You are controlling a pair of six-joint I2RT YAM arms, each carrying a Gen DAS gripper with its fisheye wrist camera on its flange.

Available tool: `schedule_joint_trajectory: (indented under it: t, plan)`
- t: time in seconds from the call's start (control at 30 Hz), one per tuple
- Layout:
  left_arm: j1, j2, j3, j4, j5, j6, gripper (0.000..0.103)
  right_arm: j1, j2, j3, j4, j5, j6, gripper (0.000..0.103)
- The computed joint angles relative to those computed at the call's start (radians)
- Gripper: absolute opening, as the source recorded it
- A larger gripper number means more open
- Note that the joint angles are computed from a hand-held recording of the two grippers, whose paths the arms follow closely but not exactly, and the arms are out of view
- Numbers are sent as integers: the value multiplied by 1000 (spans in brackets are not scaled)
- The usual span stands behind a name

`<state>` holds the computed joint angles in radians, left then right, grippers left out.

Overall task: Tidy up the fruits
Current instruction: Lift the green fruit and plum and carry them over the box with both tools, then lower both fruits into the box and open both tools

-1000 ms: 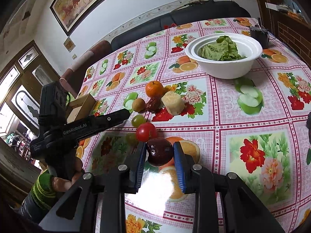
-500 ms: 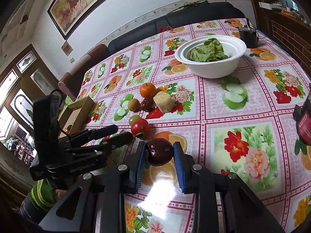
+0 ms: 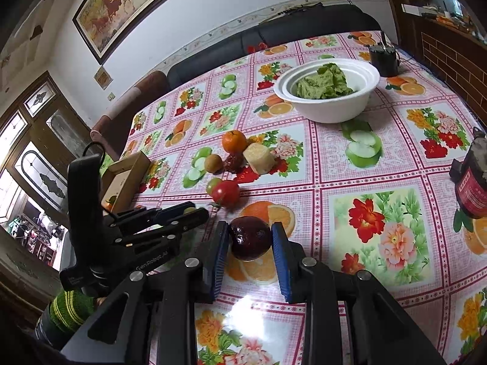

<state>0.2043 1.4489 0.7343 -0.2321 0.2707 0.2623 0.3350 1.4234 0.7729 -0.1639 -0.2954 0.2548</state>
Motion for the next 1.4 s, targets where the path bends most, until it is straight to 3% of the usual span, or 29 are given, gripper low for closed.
schedule_joint_trajectory:
  t: [0.3, 0.53, 1.0, 1.4]
  plan:
    - [190, -291, -89, -82, -24, 11, 20, 122, -60, 12, -22, 58, 41, 29]
    - [374, -376, -97, -136, 43, 78, 20, 263, -65, 51, -39, 127, 72, 29]
    - [712, -341, -55, -144, 185, 203, 21, 475, 46, 170, -40, 224, 113, 29]
    - [831, -265, -14, -122, 228, 242, 21, 564, 163, 280, -38, 246, 112, 29]
